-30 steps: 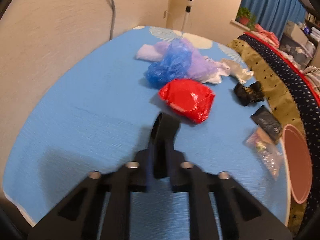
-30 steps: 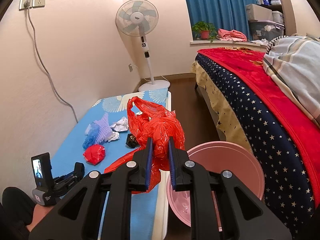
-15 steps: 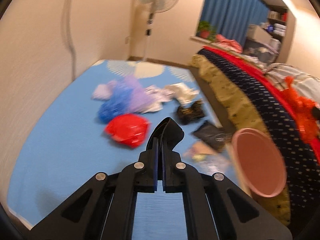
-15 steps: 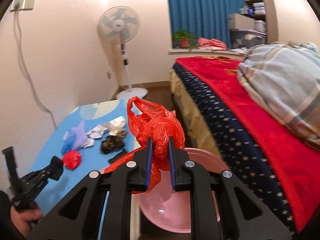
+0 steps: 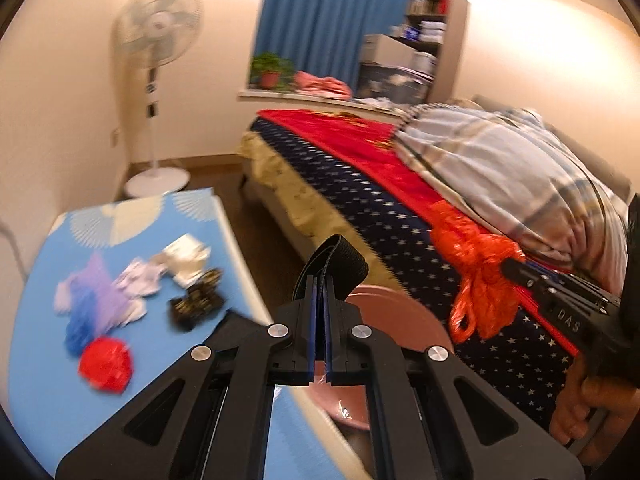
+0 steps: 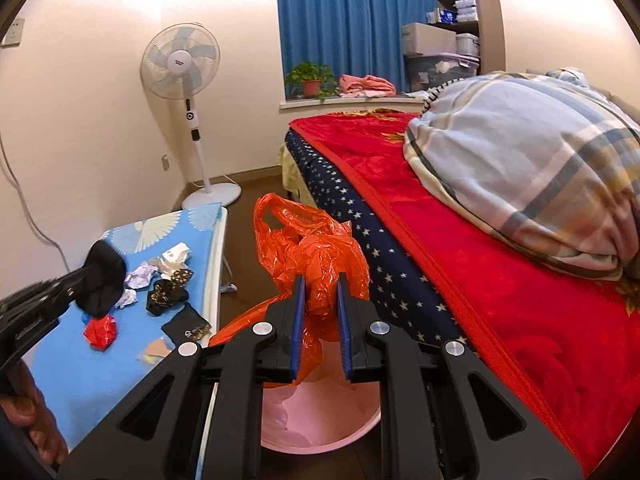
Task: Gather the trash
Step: 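Lift and carry the orange bag with the right gripper while the left carries the strap to the pink bin, then open both grippers over the pink bin, dropping the bag and strap, then move both grippers back over the remaining trash on the bed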
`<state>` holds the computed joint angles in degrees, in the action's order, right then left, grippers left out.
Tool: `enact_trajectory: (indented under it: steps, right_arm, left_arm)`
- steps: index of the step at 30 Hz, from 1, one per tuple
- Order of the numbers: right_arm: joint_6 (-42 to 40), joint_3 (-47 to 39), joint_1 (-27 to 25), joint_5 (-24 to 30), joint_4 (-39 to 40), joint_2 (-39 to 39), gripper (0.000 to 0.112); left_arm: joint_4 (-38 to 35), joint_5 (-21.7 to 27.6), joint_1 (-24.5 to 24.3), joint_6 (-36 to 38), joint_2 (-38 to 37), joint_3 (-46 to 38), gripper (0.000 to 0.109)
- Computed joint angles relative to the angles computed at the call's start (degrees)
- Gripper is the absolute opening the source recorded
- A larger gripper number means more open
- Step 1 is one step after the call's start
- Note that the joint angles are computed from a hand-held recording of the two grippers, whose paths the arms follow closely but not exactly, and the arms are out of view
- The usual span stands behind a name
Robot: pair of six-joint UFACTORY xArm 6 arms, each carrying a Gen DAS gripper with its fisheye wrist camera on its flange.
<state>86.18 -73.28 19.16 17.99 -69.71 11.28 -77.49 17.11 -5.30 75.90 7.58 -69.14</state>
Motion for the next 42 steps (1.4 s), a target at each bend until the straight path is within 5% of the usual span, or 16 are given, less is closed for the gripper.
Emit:
enact_trajectory:
  steps: [5, 11, 18, 20, 22, 30, 37, 42]
  right_arm:
    - [-2.42, -0.60, -0.51, 0.78, 3.47, 1.60, 0.015]
    - [-4.89, -2.95, -0.53, 1.41, 6.20, 4.41, 0.016]
    - [-6.55, -4.76, -0.19, 2.07, 7.94, 6.41, 0.020]
    - [-6.69, -5.46, 0.07, 3.79, 8.42, 6.80, 0.045]
    - [-4.84, -5.57, 0.25, 5.34, 7.26, 6.66, 0.060]
    - [-2.27, -5.45, 0.07, 5.67, 5.77, 6.32, 0.060]
    - [10.78, -5.84, 1.64, 6.73, -9.30, 5.65, 0.057]
    - [10.17, -7.43, 2.57, 4.85, -10.26, 6.62, 0.051]
  left_arm:
    - [-5.50, 1.29, -1.90, 4.45, 5.01, -2.38, 0.003]
    - [-0.66, 0.67, -3.79, 1.87, 8.56, -4.51, 0.003]
    - [3.24, 7.24, -2.21, -2.09, 11.10, -7.15, 0.006]
    - [5.64, 7.44, -2.21, -4.58, 12.09, -7.93, 0.043]
    - [3.55, 4.59, -2.54, -2.90, 11.97, -7.57, 0.054]
    - [2.12, 5.47, -0.41, -2.89, 11.42, -7.28, 0.054]
    - [-2.19, 3.72, 0.31, 1.28, 9.78, -5.87, 0.054]
    - [-13.58, -1.48, 0.38, 12.20, 8.30, -5.05, 0.054]
